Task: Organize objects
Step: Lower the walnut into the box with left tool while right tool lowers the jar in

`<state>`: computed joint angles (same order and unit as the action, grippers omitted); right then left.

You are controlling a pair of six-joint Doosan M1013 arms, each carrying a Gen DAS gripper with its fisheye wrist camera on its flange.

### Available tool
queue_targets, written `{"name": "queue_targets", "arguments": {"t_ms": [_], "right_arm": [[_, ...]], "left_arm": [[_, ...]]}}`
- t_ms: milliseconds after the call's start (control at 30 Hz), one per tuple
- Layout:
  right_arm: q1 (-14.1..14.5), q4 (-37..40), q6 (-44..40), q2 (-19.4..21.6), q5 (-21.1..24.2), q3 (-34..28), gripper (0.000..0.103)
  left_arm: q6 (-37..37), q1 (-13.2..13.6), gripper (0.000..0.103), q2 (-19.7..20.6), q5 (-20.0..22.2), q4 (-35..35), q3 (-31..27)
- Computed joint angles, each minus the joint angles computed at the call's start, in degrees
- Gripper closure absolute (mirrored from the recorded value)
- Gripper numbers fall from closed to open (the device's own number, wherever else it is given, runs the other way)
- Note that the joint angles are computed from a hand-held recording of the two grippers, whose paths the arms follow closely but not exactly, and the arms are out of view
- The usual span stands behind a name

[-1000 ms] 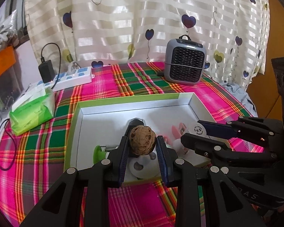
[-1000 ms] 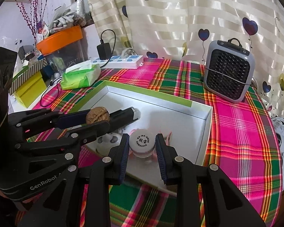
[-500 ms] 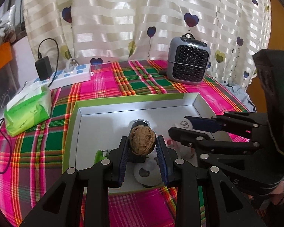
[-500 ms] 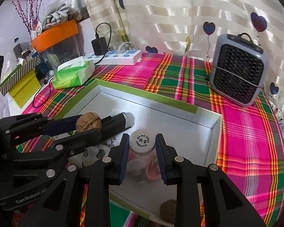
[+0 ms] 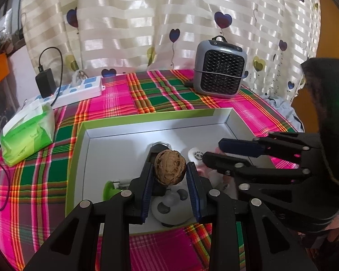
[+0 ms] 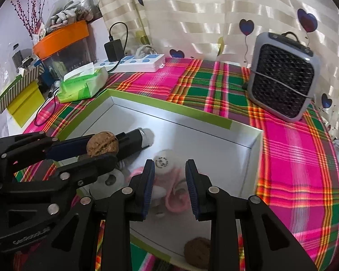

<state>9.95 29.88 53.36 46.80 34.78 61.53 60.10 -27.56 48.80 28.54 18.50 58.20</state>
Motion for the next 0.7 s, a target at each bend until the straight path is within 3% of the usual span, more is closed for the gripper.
{"name": "queue_targets", "arguments": {"t_ms": [167, 233, 700], "right_arm": [[-0.07, -0.57, 0.87, -1.53, -3.14, 2.12, 0.073], [-0.5, 2.46, -1.25, -1.92, -2.8, 2.77, 0.073], [-0.71, 3.31, -2.04, -4.17, -5.0, 6.98, 0.074]], "left_arm": [[1.05, -0.16, 0.076, 0.78, 0.48, -0.11, -1.33], [0.8, -0.28, 0.076, 1.29, 1.19, 0.69, -2.19], [3.5, -0.6, 0.075, 1.4, 2.67, -1.04, -2.6]]}}
